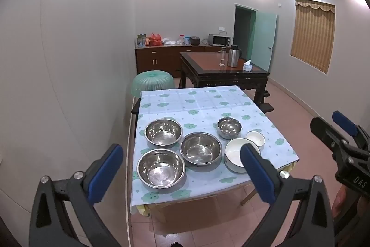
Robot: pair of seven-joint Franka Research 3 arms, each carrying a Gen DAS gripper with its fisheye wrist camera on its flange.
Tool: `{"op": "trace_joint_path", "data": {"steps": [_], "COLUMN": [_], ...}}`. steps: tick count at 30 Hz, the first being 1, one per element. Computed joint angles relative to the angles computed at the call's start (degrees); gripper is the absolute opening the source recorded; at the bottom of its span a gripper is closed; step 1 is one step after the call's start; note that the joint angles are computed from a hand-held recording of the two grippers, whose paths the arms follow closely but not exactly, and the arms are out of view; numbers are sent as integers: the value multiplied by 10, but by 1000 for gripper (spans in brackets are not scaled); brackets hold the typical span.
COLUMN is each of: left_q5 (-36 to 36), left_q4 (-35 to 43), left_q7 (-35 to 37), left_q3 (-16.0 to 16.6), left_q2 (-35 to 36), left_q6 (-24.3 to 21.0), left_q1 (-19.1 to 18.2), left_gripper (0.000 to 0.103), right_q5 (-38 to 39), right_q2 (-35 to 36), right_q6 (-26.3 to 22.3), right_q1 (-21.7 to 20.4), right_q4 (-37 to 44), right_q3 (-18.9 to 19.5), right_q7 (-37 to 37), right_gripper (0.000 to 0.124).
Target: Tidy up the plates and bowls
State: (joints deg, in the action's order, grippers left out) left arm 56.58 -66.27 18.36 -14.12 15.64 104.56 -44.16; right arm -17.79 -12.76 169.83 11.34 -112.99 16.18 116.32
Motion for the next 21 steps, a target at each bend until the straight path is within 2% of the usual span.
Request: {"op": "trace_joint_path", "data": {"steps": [6, 21], "left_q5": [-2, -4], "left_q4": [24, 21], "left_q7": [7, 8], "left_q3": [4, 10], "left_q2": [14, 12], "left_q6": [-14, -11], "left_q1": [-8, -11], "left_gripper": [103, 103], "right_q5": [12, 5], "right_q2": [9, 22], "right_q6": [-6, 2], "right_q1": [10, 17], "right_q4": [8, 11], "right_q3": [-8, -14], "right_q7": [-14, -11], "right_gripper": [102, 102]}}
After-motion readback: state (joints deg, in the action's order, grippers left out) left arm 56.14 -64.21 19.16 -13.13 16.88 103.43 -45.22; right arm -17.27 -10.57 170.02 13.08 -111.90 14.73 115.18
